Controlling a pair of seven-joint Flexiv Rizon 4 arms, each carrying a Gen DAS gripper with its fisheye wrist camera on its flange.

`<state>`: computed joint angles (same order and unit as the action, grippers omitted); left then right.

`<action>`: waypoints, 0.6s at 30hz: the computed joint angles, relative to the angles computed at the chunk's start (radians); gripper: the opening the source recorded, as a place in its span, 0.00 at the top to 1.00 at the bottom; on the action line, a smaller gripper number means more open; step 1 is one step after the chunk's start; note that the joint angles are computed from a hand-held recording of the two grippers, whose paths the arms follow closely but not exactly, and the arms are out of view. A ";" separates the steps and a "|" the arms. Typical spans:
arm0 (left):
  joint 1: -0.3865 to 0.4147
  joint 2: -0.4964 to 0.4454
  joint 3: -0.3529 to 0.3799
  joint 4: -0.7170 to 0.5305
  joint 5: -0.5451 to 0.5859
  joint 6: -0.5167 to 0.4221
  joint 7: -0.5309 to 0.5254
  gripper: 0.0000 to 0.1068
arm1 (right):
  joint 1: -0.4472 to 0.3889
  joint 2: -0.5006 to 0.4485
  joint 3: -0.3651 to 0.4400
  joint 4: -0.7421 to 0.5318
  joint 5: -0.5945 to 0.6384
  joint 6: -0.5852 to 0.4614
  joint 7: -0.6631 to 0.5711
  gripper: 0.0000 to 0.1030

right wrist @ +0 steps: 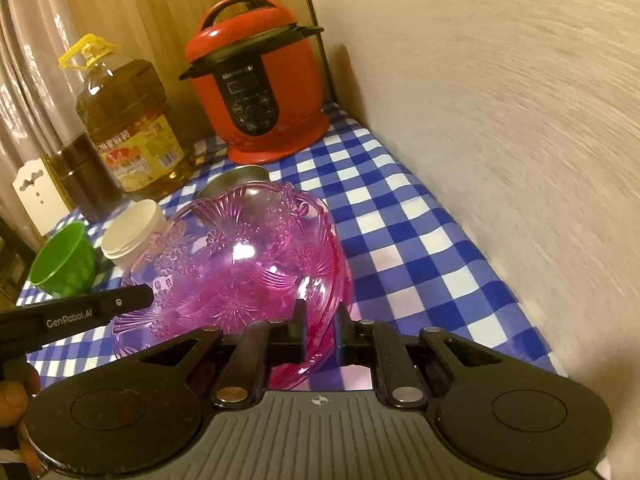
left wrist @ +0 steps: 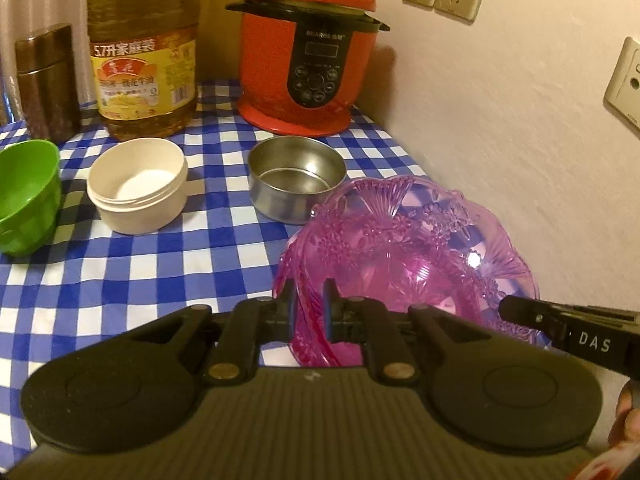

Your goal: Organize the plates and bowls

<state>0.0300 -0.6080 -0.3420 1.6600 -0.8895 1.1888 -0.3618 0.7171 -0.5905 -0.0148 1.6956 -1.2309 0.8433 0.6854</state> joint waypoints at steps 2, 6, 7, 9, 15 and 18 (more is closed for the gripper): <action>-0.009 -0.012 0.011 -0.015 0.016 -0.008 -0.018 0.89 | -0.009 -0.006 0.002 -0.006 0.014 0.008 -0.026 0.88; -0.014 -0.034 0.027 -0.046 0.053 -0.031 -0.059 0.89 | -0.019 -0.021 -0.001 -0.022 0.042 0.026 -0.077 0.87; -0.015 -0.039 0.031 -0.053 0.064 -0.037 -0.068 0.89 | -0.022 -0.025 -0.002 -0.026 0.051 0.032 -0.090 0.87; -0.014 -0.048 0.034 -0.062 0.082 -0.046 -0.083 0.89 | -0.023 -0.032 -0.005 -0.035 0.071 0.036 -0.116 0.87; -0.010 -0.060 0.031 -0.073 0.118 -0.049 -0.106 0.89 | -0.015 -0.046 -0.015 -0.052 0.126 0.034 -0.174 0.87; -0.006 -0.062 0.025 -0.071 0.126 -0.042 -0.105 0.89 | -0.009 -0.049 -0.021 -0.056 0.137 0.033 -0.192 0.86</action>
<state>0.0237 -0.6702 -0.3171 1.5888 -0.7637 1.1467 -0.4667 0.7084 -0.6397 -0.0360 1.6392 -1.0936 0.8764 0.4933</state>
